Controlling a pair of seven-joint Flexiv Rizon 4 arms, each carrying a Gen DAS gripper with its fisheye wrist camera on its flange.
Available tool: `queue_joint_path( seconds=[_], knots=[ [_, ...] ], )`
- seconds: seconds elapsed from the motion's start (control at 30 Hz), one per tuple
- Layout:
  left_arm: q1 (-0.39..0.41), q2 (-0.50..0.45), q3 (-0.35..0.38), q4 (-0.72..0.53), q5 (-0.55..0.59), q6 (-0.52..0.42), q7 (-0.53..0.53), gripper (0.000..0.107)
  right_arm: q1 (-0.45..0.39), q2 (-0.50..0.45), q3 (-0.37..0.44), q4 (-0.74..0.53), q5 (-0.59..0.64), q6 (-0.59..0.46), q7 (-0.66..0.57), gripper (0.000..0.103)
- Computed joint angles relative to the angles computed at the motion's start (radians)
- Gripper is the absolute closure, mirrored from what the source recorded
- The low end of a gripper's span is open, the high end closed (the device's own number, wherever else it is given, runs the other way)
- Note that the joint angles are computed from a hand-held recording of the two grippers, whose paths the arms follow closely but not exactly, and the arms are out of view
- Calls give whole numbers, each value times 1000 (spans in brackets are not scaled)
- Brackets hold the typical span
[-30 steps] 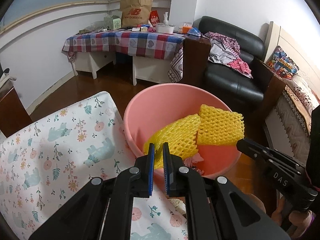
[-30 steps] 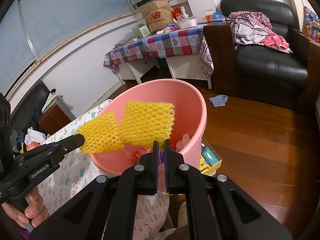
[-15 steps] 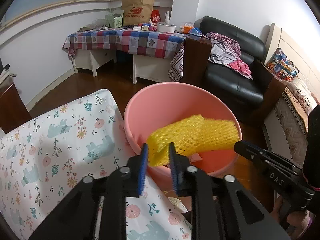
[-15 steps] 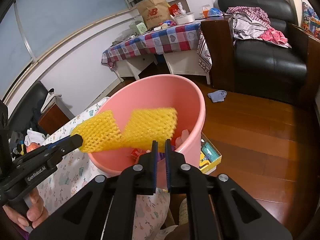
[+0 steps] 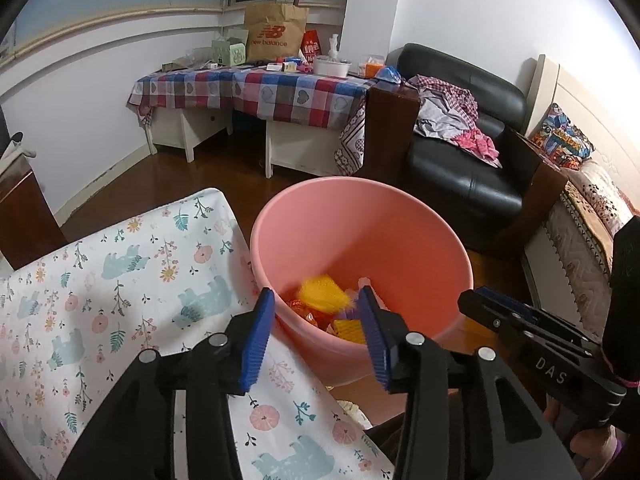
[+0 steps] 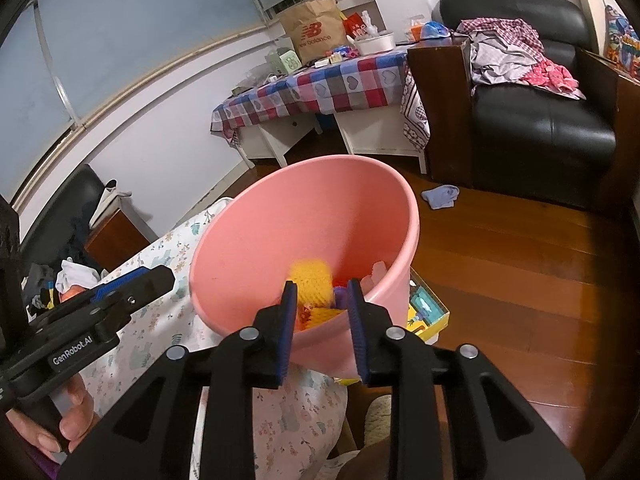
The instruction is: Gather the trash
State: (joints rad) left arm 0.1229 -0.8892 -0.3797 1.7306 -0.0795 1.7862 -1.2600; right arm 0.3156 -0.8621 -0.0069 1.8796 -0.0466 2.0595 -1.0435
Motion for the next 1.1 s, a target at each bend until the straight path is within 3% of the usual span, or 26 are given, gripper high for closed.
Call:
queue_joint_path(
  seconds=[0.07,0.17,0.57,0.7,1.1],
  knots=[
    [1,5,2,9,2,10,-5,60,2,4,1,6,0,8,-5,74],
    [-1,15,10,23,6,28,-15,57,9,8,2,19,6,35,-17,60],
    [35,72,15,120,71,128,-97,46,117,50,-42,69,76,73,-110,58],
    [59,90,7,148,101,142,-129,45,149,65,-51,86,112,85,-144,47],
    [79,138,31,217,155,190,-204,45,245,101,-90,116,216,75,-224,46]
  ],
)
